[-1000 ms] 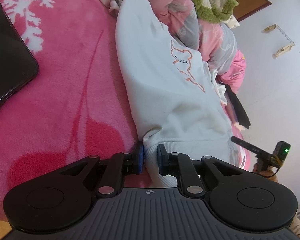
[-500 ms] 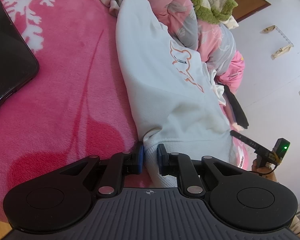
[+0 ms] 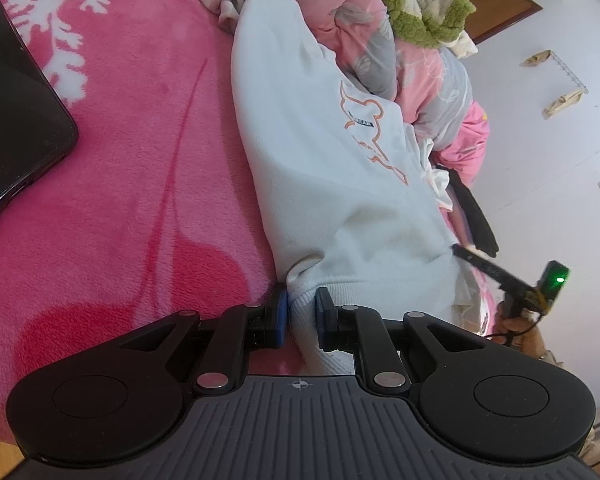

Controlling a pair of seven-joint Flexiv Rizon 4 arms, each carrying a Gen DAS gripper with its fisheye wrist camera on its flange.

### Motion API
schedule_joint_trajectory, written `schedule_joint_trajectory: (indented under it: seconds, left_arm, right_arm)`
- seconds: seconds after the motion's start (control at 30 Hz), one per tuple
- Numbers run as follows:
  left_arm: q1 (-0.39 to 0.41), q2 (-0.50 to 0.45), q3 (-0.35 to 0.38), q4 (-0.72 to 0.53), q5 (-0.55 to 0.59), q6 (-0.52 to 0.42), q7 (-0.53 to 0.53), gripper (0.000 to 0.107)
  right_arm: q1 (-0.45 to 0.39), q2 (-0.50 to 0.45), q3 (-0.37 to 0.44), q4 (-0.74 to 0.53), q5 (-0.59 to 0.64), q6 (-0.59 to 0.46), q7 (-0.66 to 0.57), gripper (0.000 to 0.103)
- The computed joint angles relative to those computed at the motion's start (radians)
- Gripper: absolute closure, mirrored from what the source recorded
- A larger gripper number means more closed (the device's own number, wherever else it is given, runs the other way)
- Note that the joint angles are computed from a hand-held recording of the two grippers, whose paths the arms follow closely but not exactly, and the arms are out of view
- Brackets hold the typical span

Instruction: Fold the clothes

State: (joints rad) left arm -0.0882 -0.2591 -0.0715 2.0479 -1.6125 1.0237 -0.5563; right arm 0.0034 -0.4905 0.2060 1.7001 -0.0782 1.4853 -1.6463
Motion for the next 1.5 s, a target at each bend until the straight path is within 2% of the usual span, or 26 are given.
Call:
schedule_joint_trajectory:
  seconds: [0.07,0.1,0.13,0.2,0.23,0.33,0.43,0.57,0.7,0.77,0.83,0.87,0.9,1.07,1.23,1.3,1.5]
  left_arm:
    - [-0.001,0.001,0.0,0.0,0.004,0.002,-0.004,0.093]
    - [-0.001,0.001,0.001,0.001,0.007,0.003,-0.007,0.093]
    - [0.0,0.001,0.001,0.001,0.01,0.003,-0.009,0.093]
    - [0.0,0.001,0.001,0.0,0.014,0.004,-0.015,0.093]
    - [0.0,0.001,0.0,0.0,0.015,0.004,-0.018,0.093]
    - [0.001,-0.001,-0.001,-0.001,0.017,0.004,-0.033,0.093]
    - [0.0,-0.001,-0.002,-0.002,0.017,0.011,-0.051,0.093]
    - [-0.007,0.001,-0.003,-0.002,0.028,0.031,-0.088,0.093]
    - [-0.014,0.012,-0.003,0.005,0.061,0.056,-0.15,0.093]
    - [-0.018,0.019,-0.003,0.011,0.074,0.068,-0.181,0.092]
    - [-0.027,0.025,-0.005,0.016,0.084,0.09,-0.191,0.092]
    - [-0.03,0.027,-0.005,0.018,0.094,0.099,-0.197,0.092]
    - [-0.032,0.03,-0.005,0.02,0.109,0.105,-0.2,0.092]
    - [-0.027,0.036,-0.005,0.022,0.162,0.106,-0.228,0.092]
    - [-0.018,0.043,-0.006,0.028,0.182,0.09,-0.235,0.092]
    - [-0.016,0.048,-0.005,0.034,0.179,0.083,-0.232,0.092]
    - [-0.016,0.057,-0.003,0.046,0.134,0.059,-0.212,0.092]
  right_arm:
    - [0.049,-0.005,-0.078,0.009,-0.03,-0.008,0.077,0.1]
    - [0.04,-0.005,-0.076,0.001,-0.011,-0.024,0.094,0.096]
    - [0.004,0.0,-0.041,-0.005,0.031,-0.03,0.104,0.093]
    - [-0.095,0.018,0.055,-0.014,0.137,-0.025,0.106,0.074]
    - [-0.138,0.036,0.094,-0.004,0.18,-0.02,0.089,0.071]
    - [-0.267,0.104,0.204,0.035,0.318,-0.039,-0.003,0.069]
    - [-0.369,0.17,0.276,0.068,0.469,-0.129,-0.098,0.069]
    - [-0.436,0.201,0.301,0.085,0.652,-0.226,-0.179,0.069]
    - [-0.468,0.161,0.307,0.033,0.834,-0.271,-0.252,0.069]
    - [-0.478,0.137,0.307,0.0,0.901,-0.31,-0.296,0.07]
    - [-0.461,0.123,0.288,-0.014,0.923,-0.334,-0.31,0.075]
    - [-0.449,0.122,0.275,-0.016,0.927,-0.336,-0.314,0.091]
    - [-0.435,0.123,0.262,-0.016,0.93,-0.333,-0.32,0.1]
    - [-0.431,0.156,0.229,-0.014,1.042,-0.306,-0.428,0.101]
    - [-0.371,0.155,0.15,-0.008,1.05,-0.322,-0.389,0.101]
    - [-0.37,0.166,0.138,-0.007,1.103,-0.323,-0.421,0.101]
    - [-0.315,0.156,0.061,-0.006,1.143,-0.348,-0.425,0.101]
